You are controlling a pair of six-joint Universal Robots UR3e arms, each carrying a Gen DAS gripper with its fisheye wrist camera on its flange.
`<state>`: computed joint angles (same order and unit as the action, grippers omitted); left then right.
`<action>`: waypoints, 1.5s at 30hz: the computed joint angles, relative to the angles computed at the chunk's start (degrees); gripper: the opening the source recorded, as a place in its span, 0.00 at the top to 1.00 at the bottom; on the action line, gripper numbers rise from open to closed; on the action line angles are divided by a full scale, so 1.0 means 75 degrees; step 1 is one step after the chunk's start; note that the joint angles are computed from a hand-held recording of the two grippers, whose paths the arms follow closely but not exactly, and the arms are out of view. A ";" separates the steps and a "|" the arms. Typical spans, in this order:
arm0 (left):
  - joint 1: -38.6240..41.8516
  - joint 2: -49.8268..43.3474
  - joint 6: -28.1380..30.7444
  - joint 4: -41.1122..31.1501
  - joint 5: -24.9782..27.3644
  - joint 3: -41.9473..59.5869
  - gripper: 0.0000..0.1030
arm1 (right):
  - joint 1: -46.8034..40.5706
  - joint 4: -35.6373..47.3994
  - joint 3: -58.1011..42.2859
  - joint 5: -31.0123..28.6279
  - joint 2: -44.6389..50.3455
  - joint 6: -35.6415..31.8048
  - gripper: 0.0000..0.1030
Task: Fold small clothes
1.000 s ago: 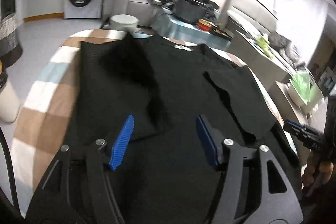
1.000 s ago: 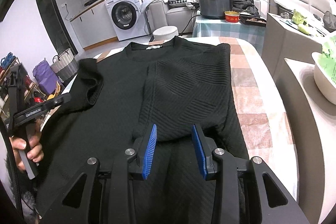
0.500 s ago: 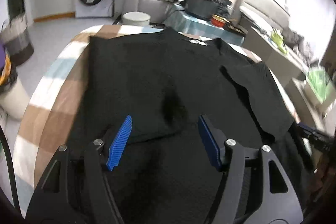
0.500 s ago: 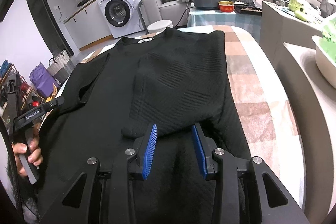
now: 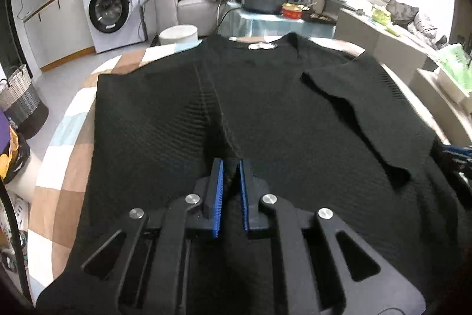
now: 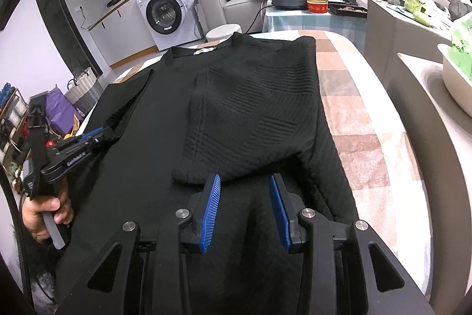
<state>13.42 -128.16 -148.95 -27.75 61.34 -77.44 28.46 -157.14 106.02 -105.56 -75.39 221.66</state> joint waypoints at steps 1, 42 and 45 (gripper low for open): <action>0.0088 0.0172 0.0043 0.0035 -0.0136 -0.0182 0.93 | -0.0013 0.0019 -0.0037 0.0040 0.0034 -0.0011 0.65; 0.8597 0.8751 0.9236 -1.0226 -0.2872 -0.5221 0.01 | 0.3505 0.2237 0.1833 -0.1841 -0.3229 0.1901 0.12; 0.9476 0.8782 1.0300 -1.1412 -0.2704 -0.4874 0.01 | 0.3856 0.2962 0.2239 -0.1766 -0.4053 0.2654 0.12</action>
